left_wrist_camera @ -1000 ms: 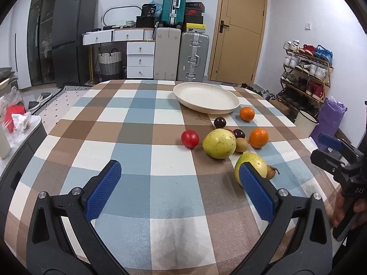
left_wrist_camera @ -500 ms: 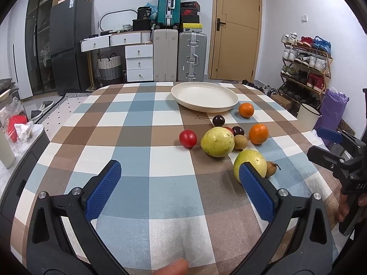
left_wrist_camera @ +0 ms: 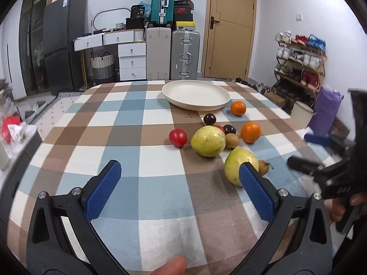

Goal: Organize fruits
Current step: 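Move the right tool to the small brown fruit and close on it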

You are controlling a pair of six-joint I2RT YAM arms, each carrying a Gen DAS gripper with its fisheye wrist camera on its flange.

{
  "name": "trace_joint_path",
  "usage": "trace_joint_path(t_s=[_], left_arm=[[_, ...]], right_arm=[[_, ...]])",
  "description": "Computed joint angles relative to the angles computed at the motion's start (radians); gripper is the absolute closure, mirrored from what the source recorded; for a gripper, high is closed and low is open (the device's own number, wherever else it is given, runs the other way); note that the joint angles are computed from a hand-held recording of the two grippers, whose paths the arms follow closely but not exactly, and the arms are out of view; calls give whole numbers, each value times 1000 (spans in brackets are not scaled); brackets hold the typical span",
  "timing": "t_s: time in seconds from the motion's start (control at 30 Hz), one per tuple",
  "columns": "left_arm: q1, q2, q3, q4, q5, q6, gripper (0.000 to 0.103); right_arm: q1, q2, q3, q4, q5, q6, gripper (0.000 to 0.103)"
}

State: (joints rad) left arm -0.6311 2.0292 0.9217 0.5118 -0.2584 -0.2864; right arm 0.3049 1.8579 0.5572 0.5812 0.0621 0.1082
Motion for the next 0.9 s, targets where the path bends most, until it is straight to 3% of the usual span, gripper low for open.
trace_joint_path(t_s=[0.4, 0.67, 0.77, 0.9], left_arm=[[21, 86, 159, -136, 80, -28, 1], [20, 133, 250, -224, 75, 3, 1], [17, 148, 279, -243, 68, 18, 1], [3, 163, 308, -260, 46, 46, 1]], right_arm=[[-2, 128, 229, -289, -44, -63, 1], [24, 205, 337, -371, -51, -82, 10], [26, 225, 368, -402, -60, -90, 24], [22, 232, 379, -399, -77, -93, 30]])
